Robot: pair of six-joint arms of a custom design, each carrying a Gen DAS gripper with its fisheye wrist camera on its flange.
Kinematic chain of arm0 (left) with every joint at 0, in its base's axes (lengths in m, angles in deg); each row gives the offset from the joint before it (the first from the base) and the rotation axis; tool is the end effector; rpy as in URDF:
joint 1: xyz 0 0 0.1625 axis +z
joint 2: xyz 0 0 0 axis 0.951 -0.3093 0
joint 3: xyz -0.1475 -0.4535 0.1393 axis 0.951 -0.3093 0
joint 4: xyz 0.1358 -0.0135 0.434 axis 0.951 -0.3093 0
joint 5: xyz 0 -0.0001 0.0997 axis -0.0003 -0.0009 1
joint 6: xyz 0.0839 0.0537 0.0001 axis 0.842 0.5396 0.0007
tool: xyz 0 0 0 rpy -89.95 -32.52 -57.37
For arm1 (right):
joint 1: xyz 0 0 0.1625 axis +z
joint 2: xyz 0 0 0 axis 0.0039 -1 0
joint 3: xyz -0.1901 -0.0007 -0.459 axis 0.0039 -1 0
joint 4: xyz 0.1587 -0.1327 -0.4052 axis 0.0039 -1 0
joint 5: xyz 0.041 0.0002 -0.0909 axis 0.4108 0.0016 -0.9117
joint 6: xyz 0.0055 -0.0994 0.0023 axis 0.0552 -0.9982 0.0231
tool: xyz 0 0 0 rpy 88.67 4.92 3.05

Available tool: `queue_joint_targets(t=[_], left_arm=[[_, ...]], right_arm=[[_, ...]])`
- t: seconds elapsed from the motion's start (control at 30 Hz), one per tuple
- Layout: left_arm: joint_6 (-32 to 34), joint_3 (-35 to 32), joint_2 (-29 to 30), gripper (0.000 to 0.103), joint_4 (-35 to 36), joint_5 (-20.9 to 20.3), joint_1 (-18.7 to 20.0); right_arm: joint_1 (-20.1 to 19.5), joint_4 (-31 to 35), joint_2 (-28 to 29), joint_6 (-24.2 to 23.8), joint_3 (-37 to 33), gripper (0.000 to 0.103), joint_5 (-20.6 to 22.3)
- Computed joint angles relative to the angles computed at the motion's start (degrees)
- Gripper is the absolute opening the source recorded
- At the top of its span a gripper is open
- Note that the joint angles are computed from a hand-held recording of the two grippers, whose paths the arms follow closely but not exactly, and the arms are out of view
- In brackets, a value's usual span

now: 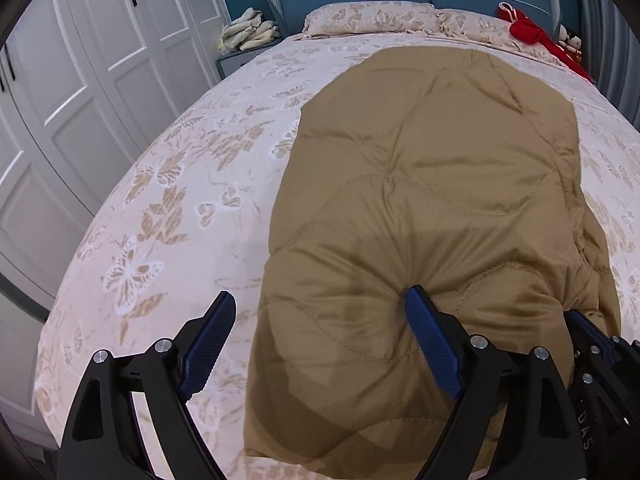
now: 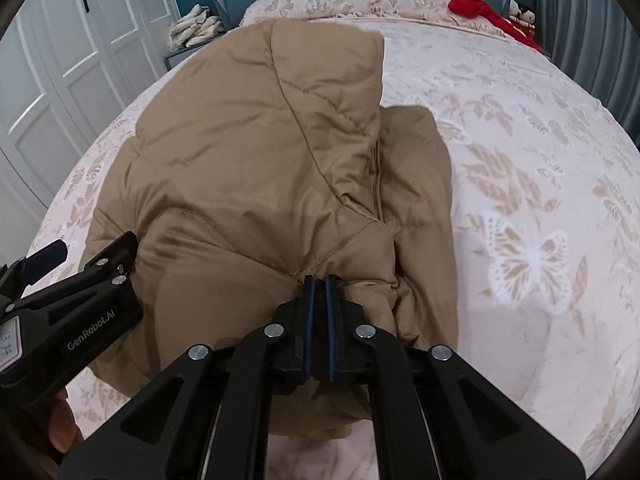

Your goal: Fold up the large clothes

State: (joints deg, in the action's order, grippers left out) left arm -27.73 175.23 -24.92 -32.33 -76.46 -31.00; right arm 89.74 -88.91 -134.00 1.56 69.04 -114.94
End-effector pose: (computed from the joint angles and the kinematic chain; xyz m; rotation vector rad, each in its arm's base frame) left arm -0.3684 -0.6155 0.0420 0.1165 2.0391 -0.7412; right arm 0.0858 -0.6312 0.2992 0.3640 -2.4039 0.7019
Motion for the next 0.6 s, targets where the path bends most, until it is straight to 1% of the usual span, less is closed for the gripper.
queue_joint_targets(t=[0.1, 0.37, 0.6], left_arm=[[0.22, 0.33, 0.39, 0.085, -1.20, 0.15, 0.19], [0.70, 1.50, 1.41, 0.087, -5.32, 1.16, 0.60], [3.16, 3.28, 2.18, 0.088, -10.60, 3.27, 0.75]], right_arm=[[-0.66, -0.72, 0.37, 0.48, 0.33, 0.003, 0.73], [-1.50, -4.84, 1.51, -1.10, 1.59, 0.003, 1.54], [-1.57, -9.43, 2.68, -3.75, 2.63, 0.002, 1.20]])
